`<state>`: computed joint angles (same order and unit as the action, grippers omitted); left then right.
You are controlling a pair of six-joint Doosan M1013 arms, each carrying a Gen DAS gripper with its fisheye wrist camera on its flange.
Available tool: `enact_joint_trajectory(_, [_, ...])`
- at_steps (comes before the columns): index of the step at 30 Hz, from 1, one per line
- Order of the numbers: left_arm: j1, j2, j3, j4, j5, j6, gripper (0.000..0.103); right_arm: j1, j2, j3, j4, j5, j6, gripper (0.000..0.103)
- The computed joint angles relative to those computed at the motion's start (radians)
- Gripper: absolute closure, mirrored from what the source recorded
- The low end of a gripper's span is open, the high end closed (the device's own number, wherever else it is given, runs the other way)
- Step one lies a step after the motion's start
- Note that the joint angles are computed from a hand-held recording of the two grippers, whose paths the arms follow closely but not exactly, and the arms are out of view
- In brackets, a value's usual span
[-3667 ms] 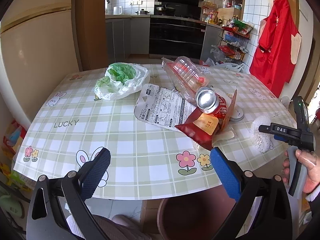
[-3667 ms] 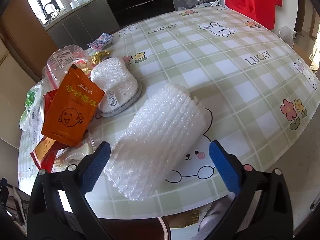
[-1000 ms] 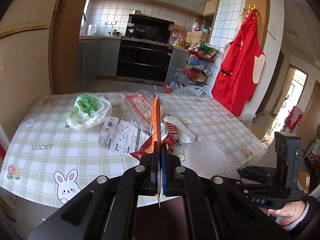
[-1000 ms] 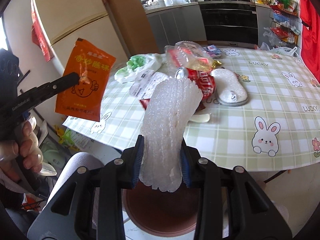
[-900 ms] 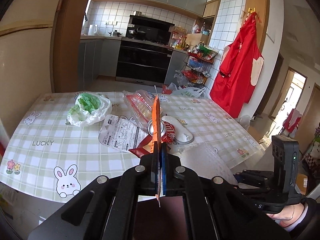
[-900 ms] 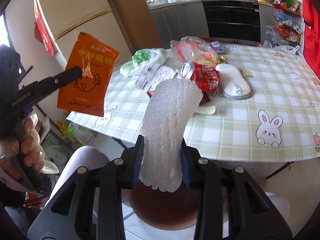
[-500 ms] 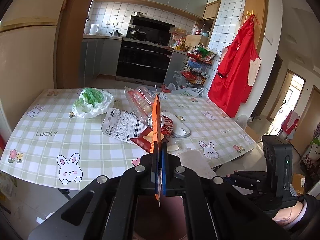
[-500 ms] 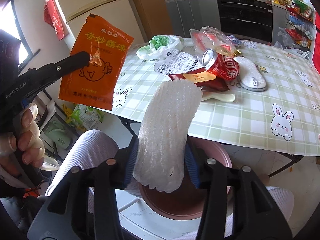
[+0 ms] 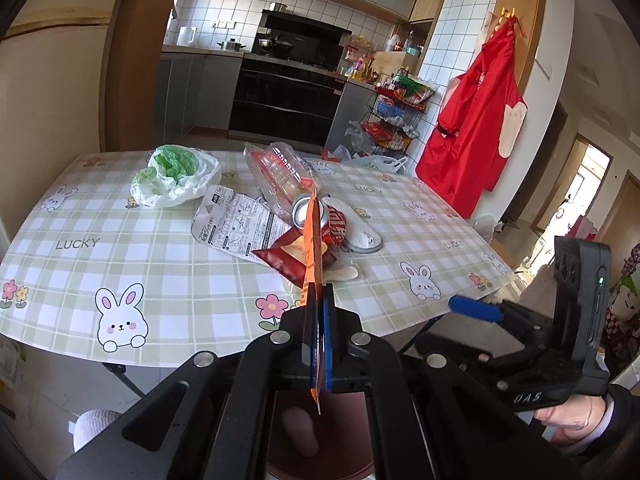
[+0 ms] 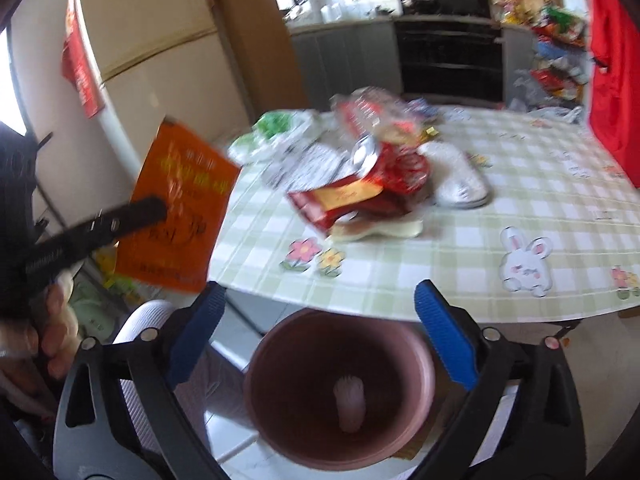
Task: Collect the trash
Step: 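Drop the bubble wrap into the brown bin while the left gripper grasps the red wrapper, then reach the right gripper to the crushed red soda can and grasp it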
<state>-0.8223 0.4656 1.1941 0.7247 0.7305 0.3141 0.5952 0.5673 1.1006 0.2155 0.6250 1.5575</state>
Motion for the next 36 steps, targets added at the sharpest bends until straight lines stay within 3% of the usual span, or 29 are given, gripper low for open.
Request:
enact_joint_trajectory(3, [-0.001,0.012,-0.010,-0.057,0.003,0.058,0.100,0.009,-0.022,0.038,-0.225,-0.094,0.222,0.006])
enact_joint_trajectory(8, [-0.005,0.035,-0.035,-0.163,0.011,0.172,0.100,0.010,-0.044,0.078,-0.556,-0.143,0.599,0.006])
enact_joint_trajectory(13, [-0.010,0.048,-0.054,-0.202,0.014,0.232,0.100,0.002,-0.054,0.097,-0.603,-0.144,0.668,0.006])
enact_joint_trajectory(14, [-0.010,0.048,-0.055,-0.207,0.012,0.240,0.097,0.001,-0.054,0.099,-0.600,-0.142,0.668,0.006])
enact_joint_trajectory(16, [-0.012,0.050,-0.060,-0.206,0.017,0.249,0.074,0.000,-0.057,0.104,-0.585,-0.138,0.658,0.006])
enact_joint_trajectory(17, [-0.013,0.050,-0.060,-0.197,0.022,0.240,0.050,0.000,-0.057,0.104,-0.586,-0.133,0.661,0.006])
enact_joint_trajectory(20, [-0.012,0.047,-0.057,-0.181,0.022,0.210,0.042,0.002,-0.059,0.107,-0.583,-0.125,0.660,0.006])
enact_joint_trajectory(22, [-0.013,0.048,-0.060,-0.168,0.039,0.186,0.031,0.004,-0.057,0.103,-0.588,-0.117,0.665,0.006])
enact_joint_trajectory(24, [-0.014,0.049,-0.063,-0.147,0.062,0.153,0.014,0.005,-0.053,0.097,-0.595,-0.103,0.671,0.006])
enact_joint_trajectory(27, [-0.015,0.051,-0.066,-0.111,0.106,0.085,0.006,0.009,-0.046,0.086,-0.603,-0.078,0.674,0.006])
enact_joint_trajectory(36, [-0.004,0.052,-0.062,-0.126,0.173,0.024,0.006,0.018,-0.030,0.063,-0.651,-0.029,0.700,0.006])
